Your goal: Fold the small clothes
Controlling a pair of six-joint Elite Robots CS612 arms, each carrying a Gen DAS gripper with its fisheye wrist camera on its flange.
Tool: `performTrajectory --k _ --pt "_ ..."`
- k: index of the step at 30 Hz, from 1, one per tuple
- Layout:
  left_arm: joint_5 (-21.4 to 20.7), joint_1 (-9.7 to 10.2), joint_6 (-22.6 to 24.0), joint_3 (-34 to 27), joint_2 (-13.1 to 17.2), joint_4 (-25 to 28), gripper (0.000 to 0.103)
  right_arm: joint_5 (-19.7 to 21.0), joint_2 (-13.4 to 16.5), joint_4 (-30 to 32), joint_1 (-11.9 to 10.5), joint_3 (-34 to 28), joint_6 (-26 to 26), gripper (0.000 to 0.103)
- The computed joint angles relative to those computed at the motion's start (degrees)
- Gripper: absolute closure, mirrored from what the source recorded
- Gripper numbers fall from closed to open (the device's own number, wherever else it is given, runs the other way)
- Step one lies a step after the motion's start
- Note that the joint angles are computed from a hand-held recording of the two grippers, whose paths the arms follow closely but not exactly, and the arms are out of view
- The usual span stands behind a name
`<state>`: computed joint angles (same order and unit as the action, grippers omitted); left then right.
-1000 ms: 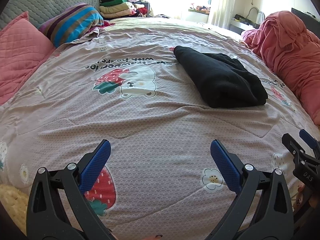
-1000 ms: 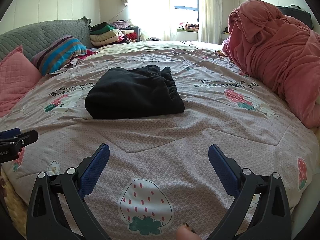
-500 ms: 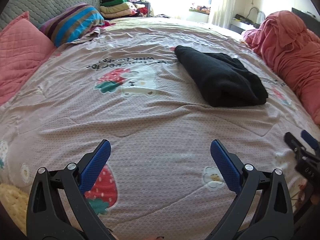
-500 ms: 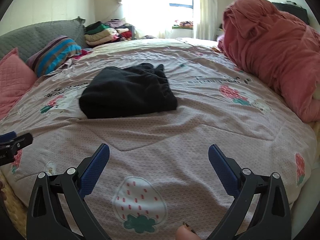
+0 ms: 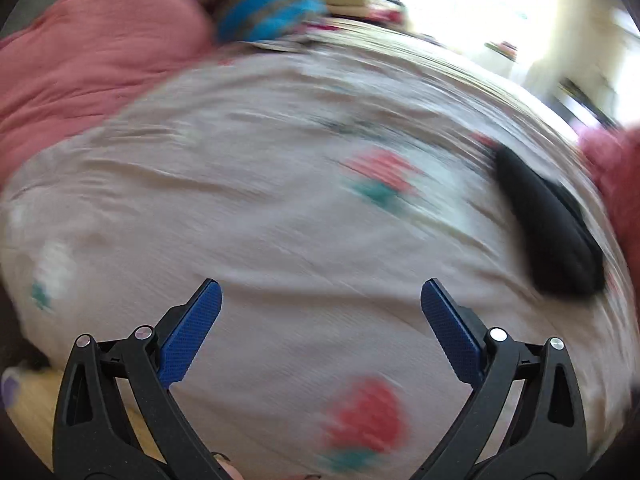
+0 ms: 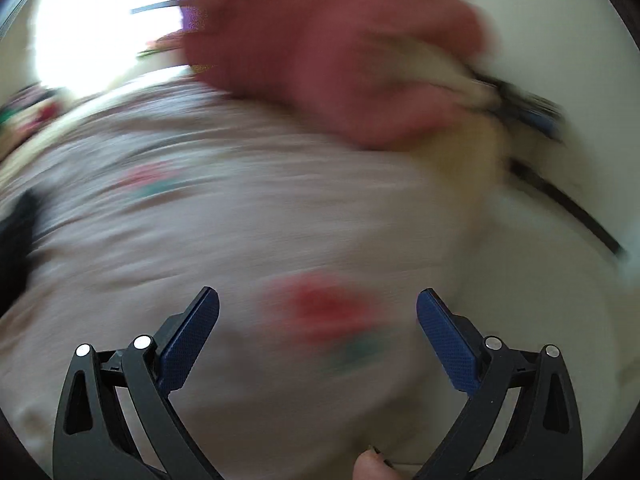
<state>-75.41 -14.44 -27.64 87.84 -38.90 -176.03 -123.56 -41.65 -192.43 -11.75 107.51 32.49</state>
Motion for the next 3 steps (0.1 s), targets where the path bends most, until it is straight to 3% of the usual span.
performTrajectory --k 3 --pt "6.63 3.35 -6.94 -4.21 1.21 6.35 0.009 -8.88 -1.0 8.8 -3.99 1.75 9.32 0.005"
